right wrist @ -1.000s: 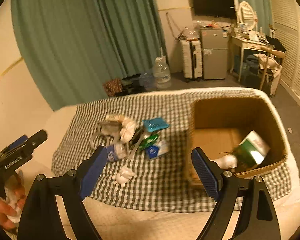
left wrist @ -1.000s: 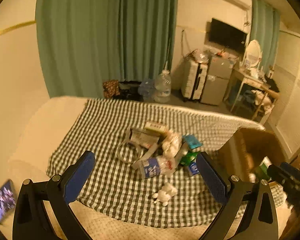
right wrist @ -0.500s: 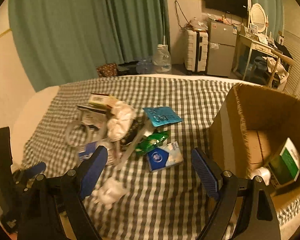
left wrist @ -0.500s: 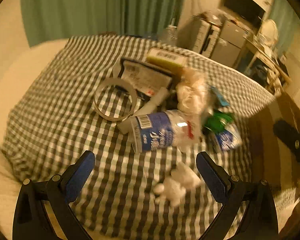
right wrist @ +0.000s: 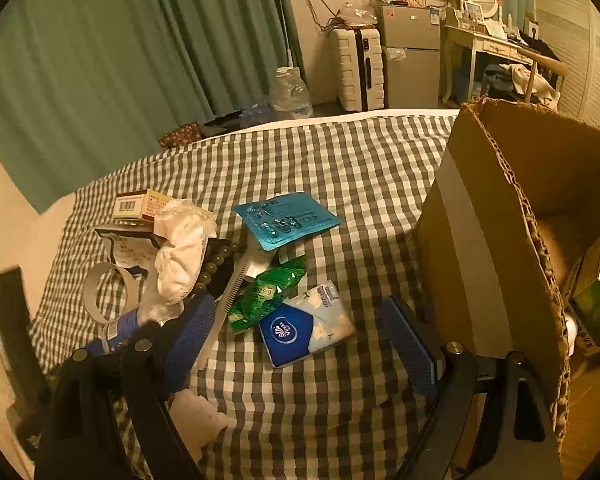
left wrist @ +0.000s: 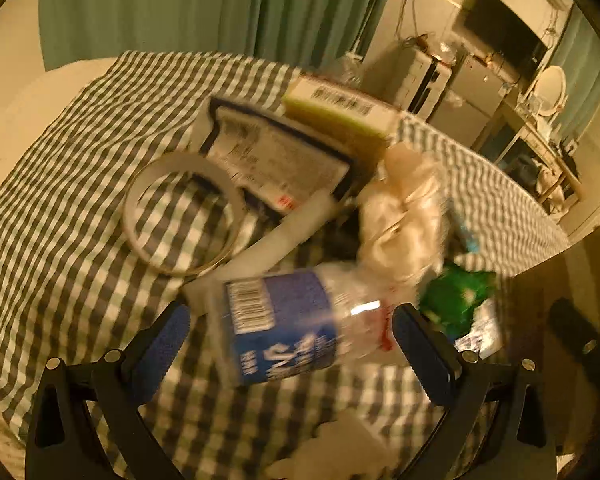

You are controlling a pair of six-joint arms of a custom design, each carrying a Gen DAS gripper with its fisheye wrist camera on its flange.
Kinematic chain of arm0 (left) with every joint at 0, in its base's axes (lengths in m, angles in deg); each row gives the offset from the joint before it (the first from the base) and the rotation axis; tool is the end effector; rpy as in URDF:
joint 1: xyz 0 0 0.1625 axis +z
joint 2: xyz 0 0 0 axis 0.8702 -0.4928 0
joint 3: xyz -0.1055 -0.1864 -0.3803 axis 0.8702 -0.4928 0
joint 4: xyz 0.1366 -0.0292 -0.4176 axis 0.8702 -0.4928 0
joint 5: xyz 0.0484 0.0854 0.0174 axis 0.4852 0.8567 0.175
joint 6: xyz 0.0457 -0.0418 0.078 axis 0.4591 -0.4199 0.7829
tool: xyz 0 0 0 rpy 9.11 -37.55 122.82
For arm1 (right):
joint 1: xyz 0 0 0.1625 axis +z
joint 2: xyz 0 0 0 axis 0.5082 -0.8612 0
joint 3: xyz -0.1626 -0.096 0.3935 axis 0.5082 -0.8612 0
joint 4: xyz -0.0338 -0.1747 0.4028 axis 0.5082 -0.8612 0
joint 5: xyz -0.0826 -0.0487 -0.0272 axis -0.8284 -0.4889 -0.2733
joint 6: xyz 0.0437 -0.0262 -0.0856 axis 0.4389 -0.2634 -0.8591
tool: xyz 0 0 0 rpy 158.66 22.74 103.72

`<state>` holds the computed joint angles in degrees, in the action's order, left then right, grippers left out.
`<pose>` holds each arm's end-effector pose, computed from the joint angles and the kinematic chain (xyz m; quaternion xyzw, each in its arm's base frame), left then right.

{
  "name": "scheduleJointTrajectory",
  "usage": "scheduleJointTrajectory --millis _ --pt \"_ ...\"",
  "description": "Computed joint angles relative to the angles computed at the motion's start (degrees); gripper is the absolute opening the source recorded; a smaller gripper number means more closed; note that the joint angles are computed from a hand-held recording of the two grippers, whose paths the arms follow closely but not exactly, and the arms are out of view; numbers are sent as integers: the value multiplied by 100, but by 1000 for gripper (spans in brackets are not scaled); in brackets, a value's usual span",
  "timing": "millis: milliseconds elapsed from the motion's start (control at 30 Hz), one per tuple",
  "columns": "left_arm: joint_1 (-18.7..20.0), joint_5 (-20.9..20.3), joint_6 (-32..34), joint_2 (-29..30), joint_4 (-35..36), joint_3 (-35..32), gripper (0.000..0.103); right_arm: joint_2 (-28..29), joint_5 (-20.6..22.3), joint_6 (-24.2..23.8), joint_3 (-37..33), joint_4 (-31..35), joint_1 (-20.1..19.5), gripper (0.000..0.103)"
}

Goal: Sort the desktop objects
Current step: 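Reach into the pile and grasp the clear floss jar with the left gripper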

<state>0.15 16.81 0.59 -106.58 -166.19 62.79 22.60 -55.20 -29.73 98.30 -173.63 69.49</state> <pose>-0.1449 -0.6938 0.1249 -0.0634 0.8783 -0.3484 0.3213 0.2139 -0.7166 0.1350 0.1714 -0.9068 0.2827 0.2615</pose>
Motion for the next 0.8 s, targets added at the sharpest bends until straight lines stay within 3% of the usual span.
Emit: scheduleJointTrajectory --millis 100,200,333,500,600,667,800 --pt "10 511 -268 323 790 -480 103 53 -133 4 -67 134 20 86" --pt "136 409 -456 409 1035 -617 103 108 -228 -8 -133 276 26 86" --pt "393 -187 -264 360 713 -593 103 179 -258 -21 -233 519 12 86" --pt "391 141 664 457 304 -510 102 302 -451 338 -541 1481 -49 86" --pt "355 39 871 316 46 -296 102 333 -505 416 -647 1820 -72 86" --pt "370 -114 784 153 -24 -154 102 389 -623 106 -719 1872 -34 86" --pt "469 -260 471 -172 -123 59 102 778 -1339 -1267 -919 1169 78 86"
